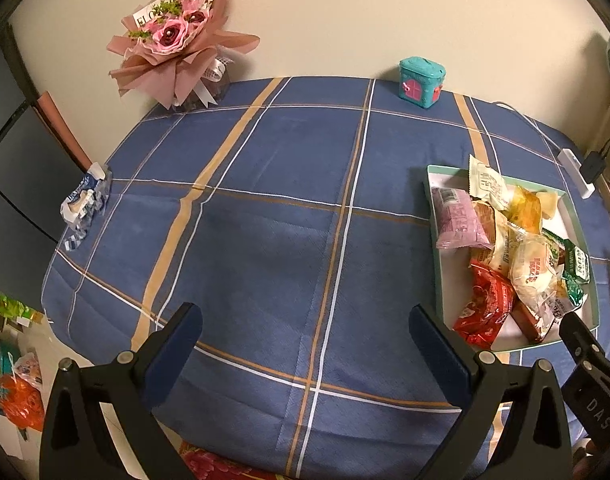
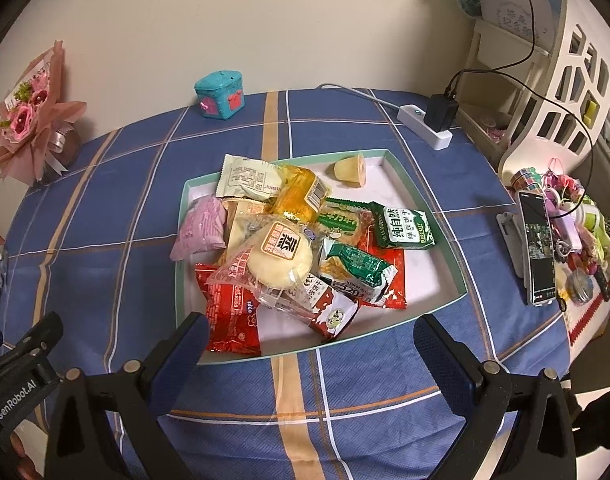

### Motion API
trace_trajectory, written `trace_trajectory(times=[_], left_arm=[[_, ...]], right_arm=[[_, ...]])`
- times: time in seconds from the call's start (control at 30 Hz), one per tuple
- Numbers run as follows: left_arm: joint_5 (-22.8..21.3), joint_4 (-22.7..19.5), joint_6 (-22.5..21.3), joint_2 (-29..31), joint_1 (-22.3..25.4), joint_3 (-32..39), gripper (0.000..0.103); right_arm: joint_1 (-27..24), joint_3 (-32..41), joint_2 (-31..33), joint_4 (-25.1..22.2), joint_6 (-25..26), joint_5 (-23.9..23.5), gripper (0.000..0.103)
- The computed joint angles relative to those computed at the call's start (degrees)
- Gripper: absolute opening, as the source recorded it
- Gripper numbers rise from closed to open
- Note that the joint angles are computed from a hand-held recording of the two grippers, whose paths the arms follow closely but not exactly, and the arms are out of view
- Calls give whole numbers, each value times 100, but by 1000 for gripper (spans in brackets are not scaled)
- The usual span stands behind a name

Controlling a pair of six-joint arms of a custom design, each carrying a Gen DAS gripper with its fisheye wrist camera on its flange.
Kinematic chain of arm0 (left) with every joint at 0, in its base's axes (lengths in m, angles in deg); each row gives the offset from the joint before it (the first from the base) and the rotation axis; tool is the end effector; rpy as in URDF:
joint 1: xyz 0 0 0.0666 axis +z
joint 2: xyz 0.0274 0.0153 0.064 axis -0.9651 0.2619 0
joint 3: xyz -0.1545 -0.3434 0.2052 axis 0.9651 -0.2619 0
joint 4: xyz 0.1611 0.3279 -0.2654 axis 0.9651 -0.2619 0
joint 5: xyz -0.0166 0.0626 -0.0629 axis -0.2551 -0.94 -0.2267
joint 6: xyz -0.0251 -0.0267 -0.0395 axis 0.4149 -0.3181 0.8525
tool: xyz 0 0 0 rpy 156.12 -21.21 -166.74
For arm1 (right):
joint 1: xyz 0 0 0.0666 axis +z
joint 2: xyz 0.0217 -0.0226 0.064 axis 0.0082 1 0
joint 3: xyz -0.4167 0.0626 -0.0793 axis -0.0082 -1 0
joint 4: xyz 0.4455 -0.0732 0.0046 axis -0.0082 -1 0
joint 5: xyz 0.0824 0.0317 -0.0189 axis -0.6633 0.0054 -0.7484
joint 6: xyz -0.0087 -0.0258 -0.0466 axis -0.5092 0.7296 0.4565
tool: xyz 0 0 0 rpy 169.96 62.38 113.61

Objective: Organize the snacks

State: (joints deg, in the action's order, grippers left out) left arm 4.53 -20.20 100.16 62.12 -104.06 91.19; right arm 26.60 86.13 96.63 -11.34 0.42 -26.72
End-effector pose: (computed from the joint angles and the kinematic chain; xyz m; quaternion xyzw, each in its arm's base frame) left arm 0.4533 -0.2374 0.3989 -0.0523 0.9589 0.0867 0.2649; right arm 0.4353 0.1997 0.3811 0.1345 0.9500 -0.0225 0.2808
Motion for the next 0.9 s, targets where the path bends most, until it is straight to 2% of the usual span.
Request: trace_trajectory(times=[0.5,0.9], left_arm=[[13,-66,51,42,29,24,103],[21,-71,66,38,42,27,103]], right_arm=[[-19,-7,0,52,11,-156,103],[-9,-111,-109,326,39,-197,103]])
